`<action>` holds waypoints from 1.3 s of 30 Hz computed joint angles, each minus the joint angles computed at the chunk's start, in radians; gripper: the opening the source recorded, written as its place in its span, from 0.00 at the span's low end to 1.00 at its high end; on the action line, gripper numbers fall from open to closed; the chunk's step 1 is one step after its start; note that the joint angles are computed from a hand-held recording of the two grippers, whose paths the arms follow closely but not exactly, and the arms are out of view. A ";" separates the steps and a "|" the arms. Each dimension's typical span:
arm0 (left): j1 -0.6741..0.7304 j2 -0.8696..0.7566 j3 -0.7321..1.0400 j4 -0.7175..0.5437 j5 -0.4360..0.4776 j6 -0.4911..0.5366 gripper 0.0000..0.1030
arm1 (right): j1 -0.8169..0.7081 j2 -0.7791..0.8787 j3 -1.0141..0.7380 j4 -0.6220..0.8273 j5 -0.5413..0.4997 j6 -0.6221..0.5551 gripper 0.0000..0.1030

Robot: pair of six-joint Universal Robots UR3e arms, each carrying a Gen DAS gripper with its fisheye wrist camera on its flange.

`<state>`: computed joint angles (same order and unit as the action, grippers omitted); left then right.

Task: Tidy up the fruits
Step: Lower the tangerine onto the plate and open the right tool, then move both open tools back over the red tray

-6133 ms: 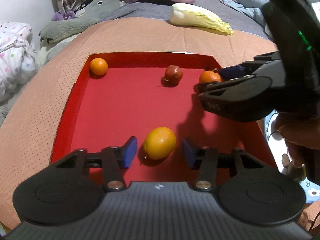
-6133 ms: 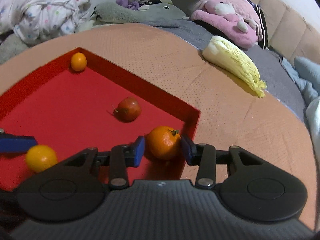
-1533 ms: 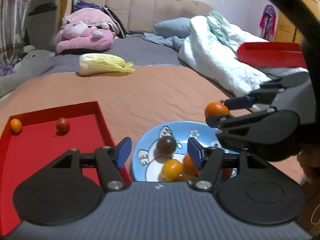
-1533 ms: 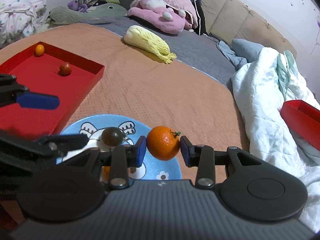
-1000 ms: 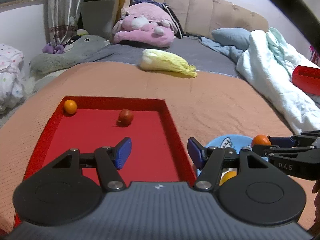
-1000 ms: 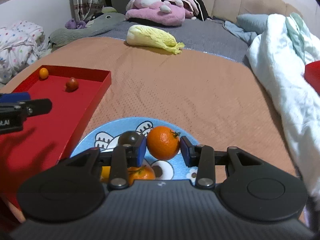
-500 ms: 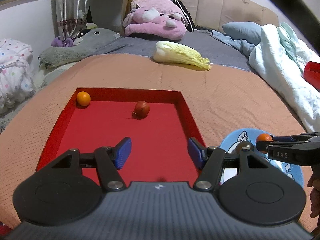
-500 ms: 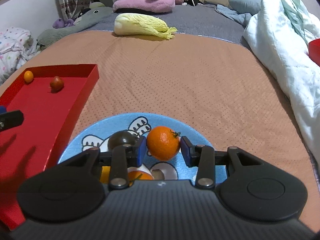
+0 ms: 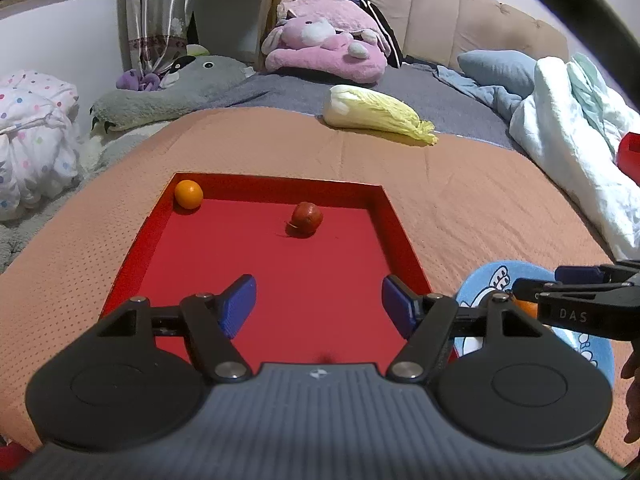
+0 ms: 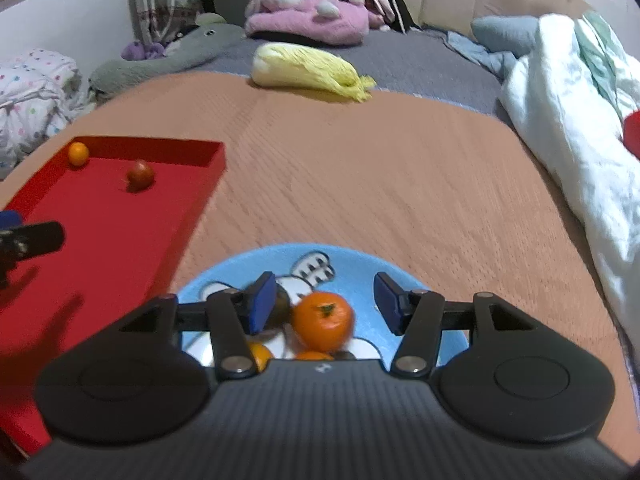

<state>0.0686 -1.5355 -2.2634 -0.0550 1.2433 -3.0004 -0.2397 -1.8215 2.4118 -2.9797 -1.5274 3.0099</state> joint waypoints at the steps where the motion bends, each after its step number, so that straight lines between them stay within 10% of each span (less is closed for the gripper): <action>1: 0.002 0.002 -0.002 0.000 0.002 -0.001 0.72 | 0.014 0.001 -0.009 0.002 -0.005 -0.001 0.55; 14: 0.043 0.054 -0.033 -0.024 -0.010 0.010 0.73 | 0.325 0.169 -0.269 0.089 -0.286 0.049 0.56; 39: 0.177 0.120 -0.037 -0.133 -0.014 -0.011 0.81 | 0.496 0.435 -0.549 0.117 -0.349 0.106 0.68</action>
<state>0.2453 -1.4153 -2.3009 -0.1876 1.2294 -3.0116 0.2561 -1.3868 1.8626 -2.8631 -1.8762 3.1155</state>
